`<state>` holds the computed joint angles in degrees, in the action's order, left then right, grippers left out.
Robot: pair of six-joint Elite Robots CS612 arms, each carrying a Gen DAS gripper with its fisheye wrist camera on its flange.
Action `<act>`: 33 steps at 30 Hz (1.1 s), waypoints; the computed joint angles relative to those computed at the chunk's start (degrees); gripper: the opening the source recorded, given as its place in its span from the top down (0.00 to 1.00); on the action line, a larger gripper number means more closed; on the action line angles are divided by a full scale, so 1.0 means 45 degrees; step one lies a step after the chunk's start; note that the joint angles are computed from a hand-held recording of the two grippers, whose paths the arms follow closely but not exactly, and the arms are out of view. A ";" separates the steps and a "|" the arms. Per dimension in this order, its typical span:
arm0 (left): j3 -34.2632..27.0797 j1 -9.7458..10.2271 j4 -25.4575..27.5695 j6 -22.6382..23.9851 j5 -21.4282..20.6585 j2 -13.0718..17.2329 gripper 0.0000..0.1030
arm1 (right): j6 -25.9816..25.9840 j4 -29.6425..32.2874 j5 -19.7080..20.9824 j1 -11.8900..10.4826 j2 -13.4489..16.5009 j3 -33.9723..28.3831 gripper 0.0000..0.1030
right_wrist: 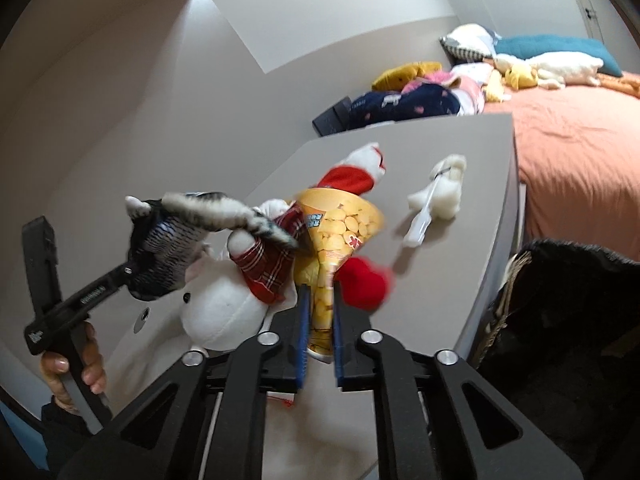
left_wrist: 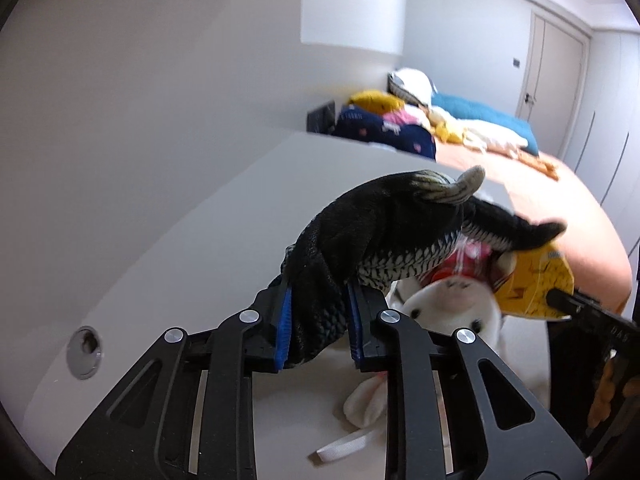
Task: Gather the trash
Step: 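Carry fish plush and chip bag over the trash bin and release both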
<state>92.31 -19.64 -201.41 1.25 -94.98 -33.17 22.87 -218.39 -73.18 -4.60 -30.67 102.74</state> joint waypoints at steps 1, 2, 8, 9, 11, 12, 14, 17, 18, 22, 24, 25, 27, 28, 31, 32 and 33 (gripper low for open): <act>0.0111 -0.0007 -0.0172 -0.0075 0.0001 -0.0093 0.78 | -0.0068 -0.0143 -0.0208 0.0024 -0.0063 0.0105 0.90; 0.0256 -0.0032 -0.0365 -0.0113 0.0017 -0.0196 0.78 | -0.0073 -0.0292 -0.0263 0.0013 -0.0129 0.0221 0.90; 0.1011 -0.0244 -0.1220 -0.0126 0.0023 -0.0702 0.78 | -0.0146 -0.1087 -0.0642 -0.0117 -0.0546 0.0898 0.91; 0.1103 -0.0291 -0.1325 -0.0101 0.0044 -0.0759 0.78 | -0.0164 -0.1224 -0.0673 -0.0152 -0.0613 0.1014 0.91; 0.1315 -0.0392 -0.1544 -0.0116 -0.0010 -0.0893 0.78 | -0.0177 -0.1551 -0.0789 -0.0230 -0.0743 0.1282 0.91; 0.1408 -0.0446 -0.1654 -0.0156 -0.0048 -0.0951 0.78 | -0.0178 -0.1665 -0.0805 -0.0285 -0.0804 0.1390 0.91; 0.1503 -0.0542 -0.1775 -0.0160 -0.0096 -0.1006 0.78 | -0.0179 -0.1931 -0.0953 -0.0371 -0.0922 0.1657 0.91; 0.1648 -0.0730 -0.1921 -0.0158 -0.0204 -0.1071 0.78 | -0.0230 -0.2202 -0.1083 -0.0470 -0.1043 0.1965 0.91; 0.1680 -0.0797 -0.1921 -0.0156 -0.0214 -0.1084 0.78 | -0.0247 -0.2275 -0.1139 -0.0489 -0.1077 0.2047 0.91; 0.1816 -0.1123 -0.1966 -0.0086 -0.0197 -0.1111 0.78 | -0.0282 -0.2579 -0.1370 -0.0659 -0.1207 0.2439 0.90; 0.1857 -0.1274 -0.1904 -0.0044 -0.0338 -0.1117 0.78 | -0.0268 -0.2766 -0.1526 -0.0739 -0.1268 0.2654 0.90; 0.1877 -0.1355 -0.1875 -0.0016 -0.0415 -0.1117 0.78 | -0.0257 -0.2862 -0.1598 -0.0794 -0.1302 0.2770 0.90; 0.1899 -0.1523 -0.1791 0.0093 -0.0540 -0.1108 0.78 | -0.0200 -0.3019 -0.1717 -0.0910 -0.1350 0.2966 0.90; 0.1884 -0.1614 -0.1740 0.0154 -0.0587 -0.1092 0.78 | -0.0153 -0.3111 -0.1749 -0.0983 -0.1369 0.3051 0.90; 0.1864 -0.1893 -0.1617 0.0405 -0.0745 -0.1050 0.78 | -0.0083 -0.3381 -0.1942 -0.1167 -0.1402 0.3307 0.90; 0.1803 -0.1942 -0.1551 0.0454 -0.0814 -0.1012 0.78 | -0.0053 -0.3447 -0.2017 -0.1225 -0.1417 0.3391 0.90; 0.1832 -0.2012 -0.1543 0.0493 -0.0863 -0.1012 0.78 | -0.0014 -0.3527 -0.2094 -0.1288 -0.1425 0.3472 0.90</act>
<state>100.55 -28.69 -208.36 3.47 -98.86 -37.73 22.81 -234.26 -82.60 -10.39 -37.08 118.37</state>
